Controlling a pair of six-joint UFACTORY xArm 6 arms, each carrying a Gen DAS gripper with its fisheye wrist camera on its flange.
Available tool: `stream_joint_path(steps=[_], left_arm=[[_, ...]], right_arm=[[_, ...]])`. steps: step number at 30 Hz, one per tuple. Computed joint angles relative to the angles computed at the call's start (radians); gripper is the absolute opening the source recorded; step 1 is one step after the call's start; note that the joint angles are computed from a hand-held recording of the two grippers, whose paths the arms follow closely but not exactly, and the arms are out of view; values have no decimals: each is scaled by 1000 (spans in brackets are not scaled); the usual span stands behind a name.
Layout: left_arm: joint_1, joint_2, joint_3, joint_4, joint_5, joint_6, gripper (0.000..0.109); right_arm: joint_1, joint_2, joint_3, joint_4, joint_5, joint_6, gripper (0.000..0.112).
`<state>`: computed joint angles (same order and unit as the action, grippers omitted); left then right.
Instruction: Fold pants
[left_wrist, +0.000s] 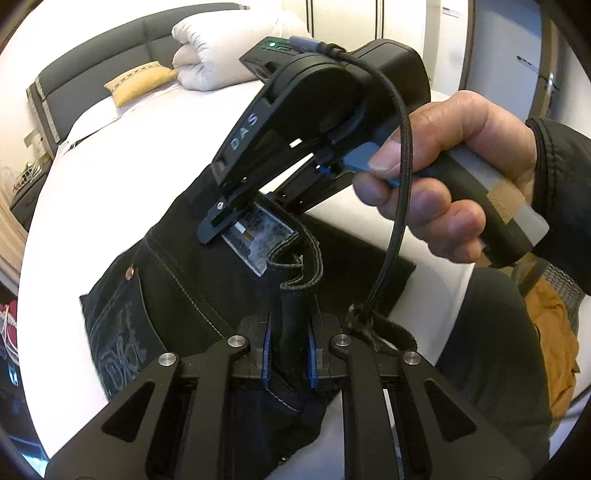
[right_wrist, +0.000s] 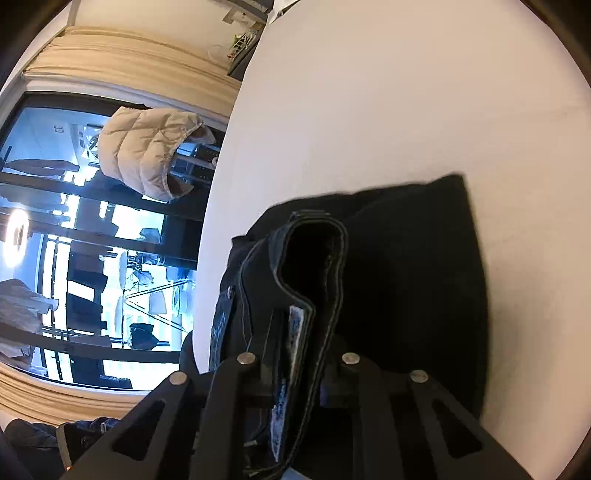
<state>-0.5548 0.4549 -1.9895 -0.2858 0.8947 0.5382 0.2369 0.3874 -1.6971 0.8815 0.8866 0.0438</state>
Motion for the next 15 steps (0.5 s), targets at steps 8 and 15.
stream_joint_path(steps=[8,15], left_arm=[[-62,60,-69,69,-21,-67,13],[-98,107,-58,118,-22,-70,14]], right_arm=[[-65,63,-78,-34,94,-21,15],[-91,33,55,79,56,-121,19]])
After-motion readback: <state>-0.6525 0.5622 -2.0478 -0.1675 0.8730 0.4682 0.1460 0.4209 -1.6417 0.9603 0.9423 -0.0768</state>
